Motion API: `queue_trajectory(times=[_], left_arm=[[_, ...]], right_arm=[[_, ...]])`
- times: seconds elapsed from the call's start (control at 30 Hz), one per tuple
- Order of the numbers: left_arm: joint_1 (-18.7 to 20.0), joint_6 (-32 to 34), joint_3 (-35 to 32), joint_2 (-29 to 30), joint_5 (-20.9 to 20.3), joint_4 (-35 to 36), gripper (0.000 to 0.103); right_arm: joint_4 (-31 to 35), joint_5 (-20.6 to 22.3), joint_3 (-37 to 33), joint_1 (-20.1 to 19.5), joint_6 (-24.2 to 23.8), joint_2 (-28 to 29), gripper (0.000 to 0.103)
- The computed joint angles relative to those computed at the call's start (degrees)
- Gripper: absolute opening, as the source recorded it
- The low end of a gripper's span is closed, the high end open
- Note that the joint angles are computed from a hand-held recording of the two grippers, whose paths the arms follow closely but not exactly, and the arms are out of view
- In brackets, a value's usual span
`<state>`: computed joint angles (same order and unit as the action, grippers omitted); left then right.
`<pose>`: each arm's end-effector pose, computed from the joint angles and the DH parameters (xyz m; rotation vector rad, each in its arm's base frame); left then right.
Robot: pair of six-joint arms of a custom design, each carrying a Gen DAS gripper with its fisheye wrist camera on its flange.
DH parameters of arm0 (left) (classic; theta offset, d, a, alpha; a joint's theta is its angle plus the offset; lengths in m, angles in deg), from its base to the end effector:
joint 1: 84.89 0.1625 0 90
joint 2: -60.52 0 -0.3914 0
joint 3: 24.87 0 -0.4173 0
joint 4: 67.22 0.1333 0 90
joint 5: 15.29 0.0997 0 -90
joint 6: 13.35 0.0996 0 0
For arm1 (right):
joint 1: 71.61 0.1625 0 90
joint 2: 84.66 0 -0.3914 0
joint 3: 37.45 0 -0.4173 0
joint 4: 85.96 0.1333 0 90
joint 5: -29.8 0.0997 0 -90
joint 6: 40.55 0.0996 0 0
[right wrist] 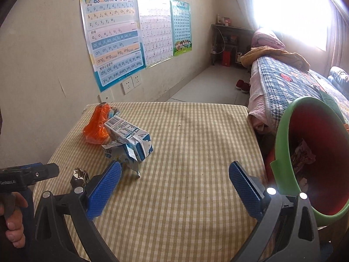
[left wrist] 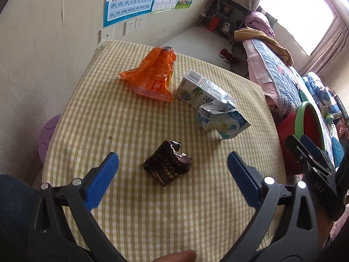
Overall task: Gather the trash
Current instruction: 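Move both open grippers back over the table toward the remaining trash, then grasp the dark brown wrapper with the left gripper while the right grasps the torn white wrapper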
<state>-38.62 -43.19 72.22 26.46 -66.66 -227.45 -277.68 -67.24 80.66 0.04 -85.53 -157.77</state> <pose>-0.2888 -0.5847 -0.0549 0.2568 2.5806 -0.6748 -0.0570 -0.5565 0.2710 0.4628 -2.2925 0.9984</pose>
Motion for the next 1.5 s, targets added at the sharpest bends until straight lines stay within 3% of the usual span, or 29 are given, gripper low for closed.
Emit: queue_trajectory(times=[0.53,0.73,0.93,1.0,1.23,1.4,1.5], left_arm=[[3.7,3.2,-3.7,3.7,-2.3,8.7,0.096],[3.9,7.5,-5.1,5.2,-0.4,8.8,0.085],[3.9,11.0,-5.2,5.8,0.6,6.5,0.068],[4.0,11.3,-4.7,5.5,0.8,5.5,0.057],[4.7,11.5,-3.9,4.9,-0.3,2.1,0.050],[4.8,11.7,-4.4,5.4,-0.7,1.2,0.050],[4.9,11.5,-4.2,5.3,-0.8,1.0,0.049]], right_arm=[[8.1,-0.1,-5.1,-0.2,0.2,4.5,0.095],[9.9,-1.2,-6.5,0.2,-0.9,6.3,0.095],[12.2,-0.3,-8.3,0.7,-1.5,8.0,0.089],[13.1,-0.1,-9.1,0.9,-1.4,8.6,0.084],[17.1,-0.7,-11.4,1.4,-1.4,10.3,0.058],[18.7,-0.4,-11.9,1.5,-2.0,10.6,0.018],[19.0,1.1,-11.3,1.2,-2.8,9.9,0.008]])
